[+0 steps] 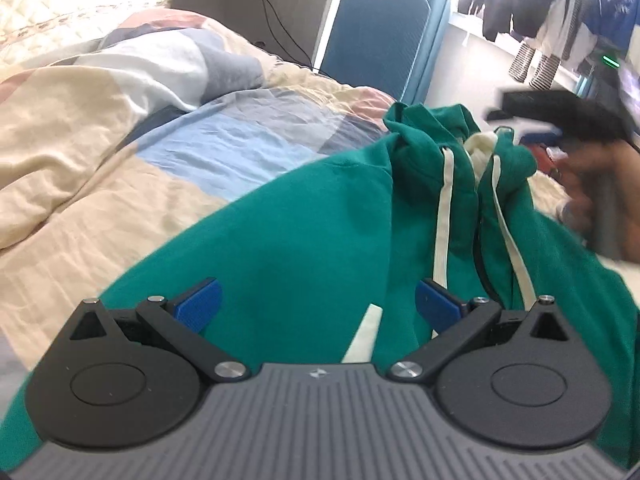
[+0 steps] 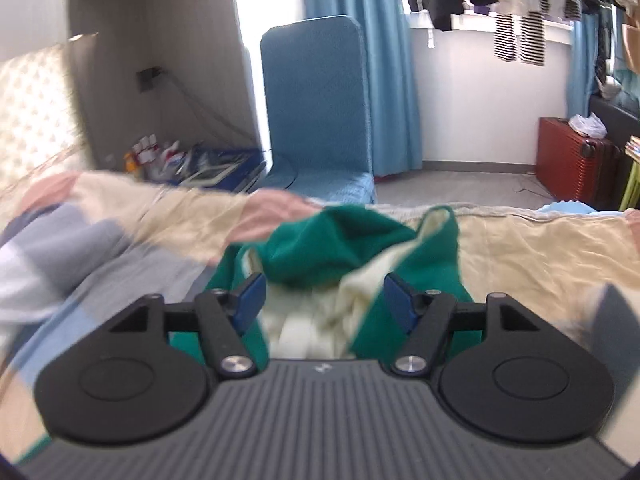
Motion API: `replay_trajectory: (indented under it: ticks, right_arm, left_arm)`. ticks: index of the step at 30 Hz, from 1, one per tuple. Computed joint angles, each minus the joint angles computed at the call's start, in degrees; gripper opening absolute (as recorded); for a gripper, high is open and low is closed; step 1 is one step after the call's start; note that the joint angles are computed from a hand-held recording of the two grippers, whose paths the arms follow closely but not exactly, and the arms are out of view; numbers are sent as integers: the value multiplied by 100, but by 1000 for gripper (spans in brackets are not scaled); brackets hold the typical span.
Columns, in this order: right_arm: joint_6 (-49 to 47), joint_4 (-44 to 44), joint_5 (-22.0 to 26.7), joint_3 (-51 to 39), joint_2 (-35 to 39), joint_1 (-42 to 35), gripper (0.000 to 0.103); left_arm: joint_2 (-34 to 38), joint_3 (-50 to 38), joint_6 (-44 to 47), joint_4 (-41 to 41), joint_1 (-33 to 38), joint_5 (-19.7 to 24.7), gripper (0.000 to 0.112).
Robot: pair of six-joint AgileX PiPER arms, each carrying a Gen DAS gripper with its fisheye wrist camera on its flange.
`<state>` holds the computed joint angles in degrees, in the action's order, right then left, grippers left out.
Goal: Fold large clothes
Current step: 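Release the hood with the right gripper and smooth the hoodie front flat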
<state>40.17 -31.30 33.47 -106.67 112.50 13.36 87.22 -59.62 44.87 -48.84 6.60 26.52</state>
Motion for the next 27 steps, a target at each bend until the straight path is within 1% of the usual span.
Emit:
replay_trajectory:
  ticks: [2, 3, 4, 7, 9, 11, 12, 13, 15, 16, 18, 20, 22, 24, 25, 27]
  right_arm:
    - [3, -54, -165, 1052, -821, 137, 67]
    - [31, -87, -166, 1458, -1164, 214, 67]
    - [21, -85, -59, 1881, -1578, 345, 67]
    - [-144, 247, 473, 2889, -2795, 816, 67]
    - [72, 286, 855, 3510, -3627, 1281, 67]
    - [808, -65, 1438, 4026, -4366, 2098, 67]
    - [1144, -221, 1709, 4199, -4623, 2498, 67]
    - [1702, -536, 2025, 4411, -4870, 3044, 67]
    - [2778, -1008, 2528, 4792, -5207, 4023, 67]
    - [3321, -1214, 2682, 4992, -5326, 4474, 67]
    - [4099, -1410, 2730, 5368, -5519, 5099, 67]
    - [4868, -1695, 2951, 5618, -5540, 5797, 67]
    - [5432, -1926, 3169, 5817, -5469, 6303, 67]
    - [6129, -2210, 3320, 6067, -5453, 6731, 67]
    - [6356, -2272, 3240, 6193, -5453, 6799, 67]
    - [6360, -2188, 2998, 6317, -5435, 6756, 67]
  left_arm:
    - [-59, -69, -117, 120, 142, 272, 103]
    - [-118, -73, -164, 187, 178, 339, 103]
    - [-216, -50, -172, 254, 204, 379, 103]
    - [-542, 33, -194, 531, 274, 529, 103]
    - [-812, 157, -160, 594, 362, 712, 103]
    - [-1095, 268, -61, 610, 488, 929, 103]
    - [-1239, 327, -45, 671, 522, 997, 103]
    - [-1382, 377, -60, 775, 546, 1076, 103]
    - [-1629, 440, -74, 913, 664, 1377, 103]
    - [-1744, 465, -63, 950, 771, 1592, 103]
    - [-1959, 560, -69, 1064, 963, 1875, 103]
    - [-2247, 732, -156, 1259, 1122, 2039, 103]
    - [-2488, 928, -181, 1274, 1317, 2122, 103]
    - [-2580, 1021, -155, 1319, 1417, 2201, 103]
    - [-2615, 1056, -314, 1500, 1351, 2153, 103]
    - [-2590, 1109, -625, 1830, 1170, 1914, 103]
